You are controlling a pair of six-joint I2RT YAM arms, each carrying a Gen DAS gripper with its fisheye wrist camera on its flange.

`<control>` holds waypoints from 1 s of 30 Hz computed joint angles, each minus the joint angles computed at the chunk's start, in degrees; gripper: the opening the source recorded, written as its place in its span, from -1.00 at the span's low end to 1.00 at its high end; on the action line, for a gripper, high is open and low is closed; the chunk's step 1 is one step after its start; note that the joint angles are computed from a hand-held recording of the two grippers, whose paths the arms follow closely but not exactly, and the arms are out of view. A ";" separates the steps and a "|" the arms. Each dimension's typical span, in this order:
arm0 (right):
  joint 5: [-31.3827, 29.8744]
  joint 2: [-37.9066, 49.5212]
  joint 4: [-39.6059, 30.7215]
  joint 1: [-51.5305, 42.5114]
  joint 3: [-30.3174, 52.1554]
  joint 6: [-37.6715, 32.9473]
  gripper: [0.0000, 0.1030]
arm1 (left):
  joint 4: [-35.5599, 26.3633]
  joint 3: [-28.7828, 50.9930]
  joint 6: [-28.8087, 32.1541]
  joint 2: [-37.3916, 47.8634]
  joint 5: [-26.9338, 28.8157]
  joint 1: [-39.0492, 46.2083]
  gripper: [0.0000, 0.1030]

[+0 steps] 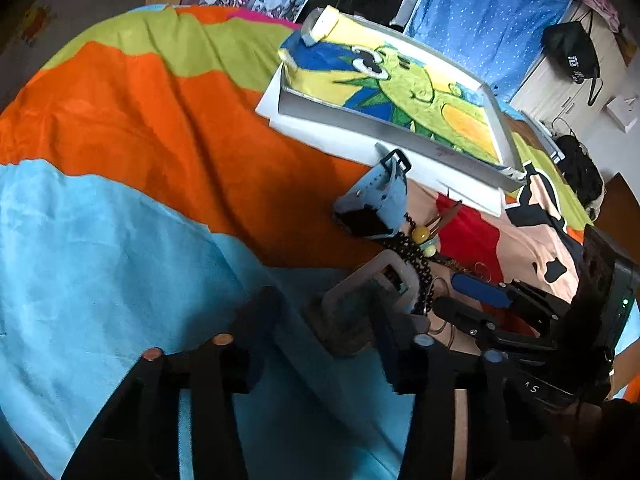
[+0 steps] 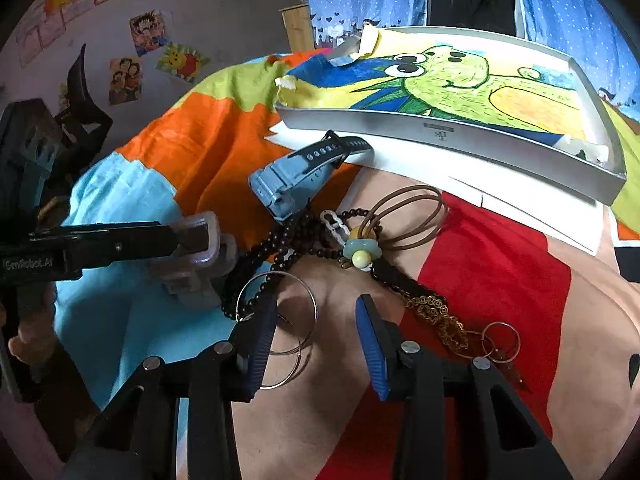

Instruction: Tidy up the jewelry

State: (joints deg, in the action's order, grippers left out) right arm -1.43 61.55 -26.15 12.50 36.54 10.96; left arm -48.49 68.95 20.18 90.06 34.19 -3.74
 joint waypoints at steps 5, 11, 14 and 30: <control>2.40 1.05 -0.19 0.94 0.10 0.43 -0.39 | -0.46 0.98 -0.30 1.84 -0.22 -0.79 -0.62; 3.80 2.26 -0.09 1.11 0.32 1.04 -0.85 | 0.46 -0.40 -0.28 0.27 -2.42 -1.36 -0.79; 2.95 1.61 0.02 0.85 0.07 1.62 -0.92 | 1.85 -1.61 -1.02 -1.61 -3.46 -1.53 -0.79; 9.23 -12.13 -2.67 4.51 0.35 3.58 -0.93 | 6.72 -4.83 -6.45 -11.52 -0.88 -0.09 -0.80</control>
